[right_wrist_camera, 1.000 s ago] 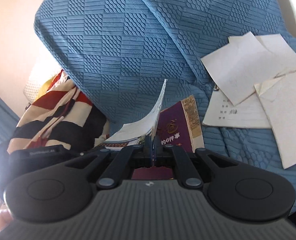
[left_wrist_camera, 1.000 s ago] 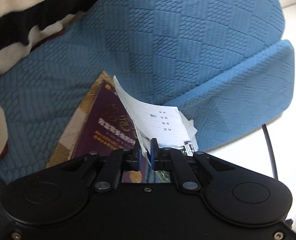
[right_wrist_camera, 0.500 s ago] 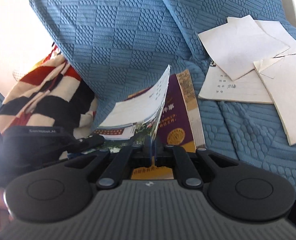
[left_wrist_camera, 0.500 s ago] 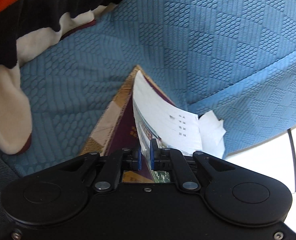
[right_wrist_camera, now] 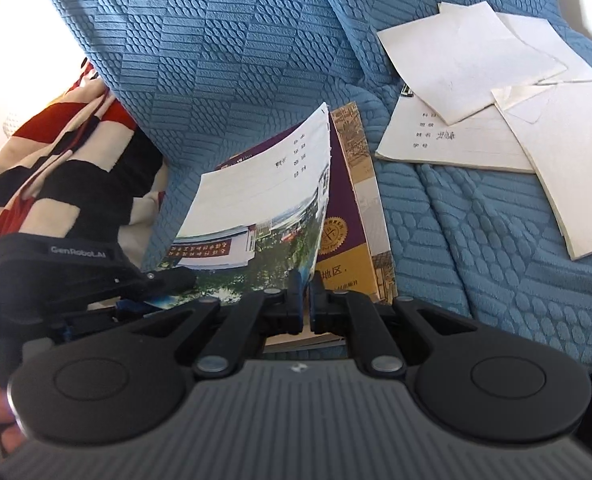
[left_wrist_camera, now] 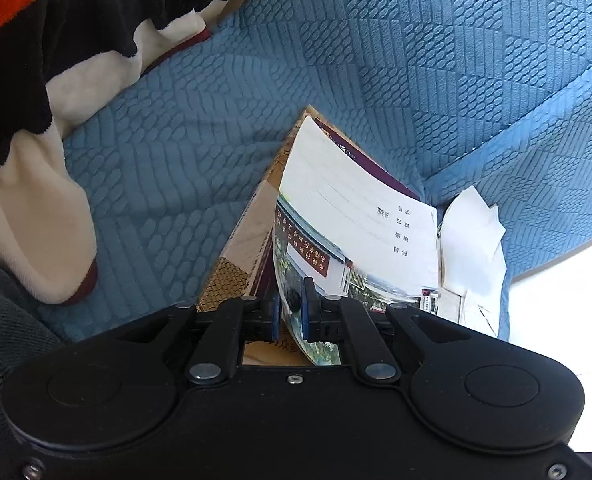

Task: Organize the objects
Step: 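Carry the upright envelope with both grippers onto the purple book stack, then lower the envelope flat onto the stack and open both grippers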

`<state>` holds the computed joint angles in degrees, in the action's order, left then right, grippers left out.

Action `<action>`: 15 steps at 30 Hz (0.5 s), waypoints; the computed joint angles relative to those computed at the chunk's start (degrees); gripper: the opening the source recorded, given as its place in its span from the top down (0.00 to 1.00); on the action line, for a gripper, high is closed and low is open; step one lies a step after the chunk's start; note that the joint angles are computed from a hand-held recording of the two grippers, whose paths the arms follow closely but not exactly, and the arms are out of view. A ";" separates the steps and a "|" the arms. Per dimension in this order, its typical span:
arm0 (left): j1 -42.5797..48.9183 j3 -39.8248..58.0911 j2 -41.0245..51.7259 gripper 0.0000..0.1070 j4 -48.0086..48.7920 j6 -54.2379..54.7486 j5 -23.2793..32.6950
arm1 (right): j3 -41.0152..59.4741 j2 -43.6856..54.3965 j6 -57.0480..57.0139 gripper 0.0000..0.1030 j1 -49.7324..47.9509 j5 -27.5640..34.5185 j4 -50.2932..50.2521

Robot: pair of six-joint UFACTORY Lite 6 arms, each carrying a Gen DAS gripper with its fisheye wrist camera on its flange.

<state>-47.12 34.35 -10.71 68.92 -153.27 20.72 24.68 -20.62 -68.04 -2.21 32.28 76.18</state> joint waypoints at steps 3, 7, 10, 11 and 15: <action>-0.32 0.18 0.20 0.89 -1.52 1.36 0.67 | 0.69 0.77 3.28 0.90 -0.35 0.47 -2.27; -1.75 1.87 -0.15 0.68 -9.76 9.47 3.74 | 2.17 0.17 12.35 0.81 -1.69 2.16 -8.82; -2.55 3.27 -1.12 0.51 -15.59 16.27 5.51 | 2.98 -2.33 19.68 0.58 -2.29 3.20 -16.26; -2.92 3.90 -1.42 0.50 -17.25 18.43 6.42 | 3.27 -3.44 21.47 0.58 -2.72 4.10 -18.67; -6.64 8.28 -2.42 0.31 -21.31 24.33 14.06 | 5.10 -8.04 22.85 0.58 -7.18 10.88 -24.41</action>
<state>-53.76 42.63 -13.13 47.62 -128.95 34.79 29.78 -28.65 -45.19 -9.39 43.16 51.77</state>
